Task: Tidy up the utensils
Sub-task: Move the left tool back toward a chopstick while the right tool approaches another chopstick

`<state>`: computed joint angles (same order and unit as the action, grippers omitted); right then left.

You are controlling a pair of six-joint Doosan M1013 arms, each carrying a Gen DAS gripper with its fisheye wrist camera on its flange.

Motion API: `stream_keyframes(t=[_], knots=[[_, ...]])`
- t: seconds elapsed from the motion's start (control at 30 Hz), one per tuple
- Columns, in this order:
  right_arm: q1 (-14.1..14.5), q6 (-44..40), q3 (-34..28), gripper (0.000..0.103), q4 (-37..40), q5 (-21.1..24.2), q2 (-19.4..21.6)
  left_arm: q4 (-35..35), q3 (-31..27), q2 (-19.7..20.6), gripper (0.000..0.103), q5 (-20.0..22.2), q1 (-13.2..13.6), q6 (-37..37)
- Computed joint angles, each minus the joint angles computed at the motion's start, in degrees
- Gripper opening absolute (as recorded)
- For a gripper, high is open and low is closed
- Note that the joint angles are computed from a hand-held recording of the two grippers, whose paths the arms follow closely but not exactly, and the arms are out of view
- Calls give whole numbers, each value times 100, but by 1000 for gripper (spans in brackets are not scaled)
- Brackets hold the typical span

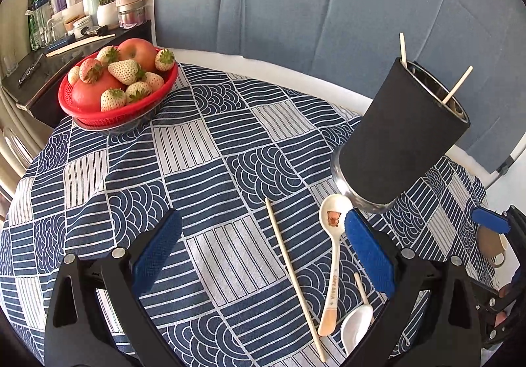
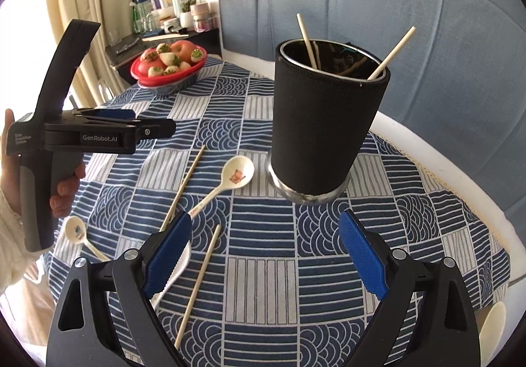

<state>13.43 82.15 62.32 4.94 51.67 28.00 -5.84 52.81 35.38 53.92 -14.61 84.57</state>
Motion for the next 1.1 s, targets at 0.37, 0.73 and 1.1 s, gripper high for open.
stream_keyframes(t=[0.37, 0.73, 1.1], knots=[[58, 95, 249, 86, -93, 206, -57, -44, 111, 54, 97, 229, -11, 0], [157, 86, 338, 87, -175, 607, 50, 38, 3, 227, 97, 655, -46, 51], [156, 121, 325, 87, -189, 895, 187, 361, -123, 366, 97, 918, -114, -14]])
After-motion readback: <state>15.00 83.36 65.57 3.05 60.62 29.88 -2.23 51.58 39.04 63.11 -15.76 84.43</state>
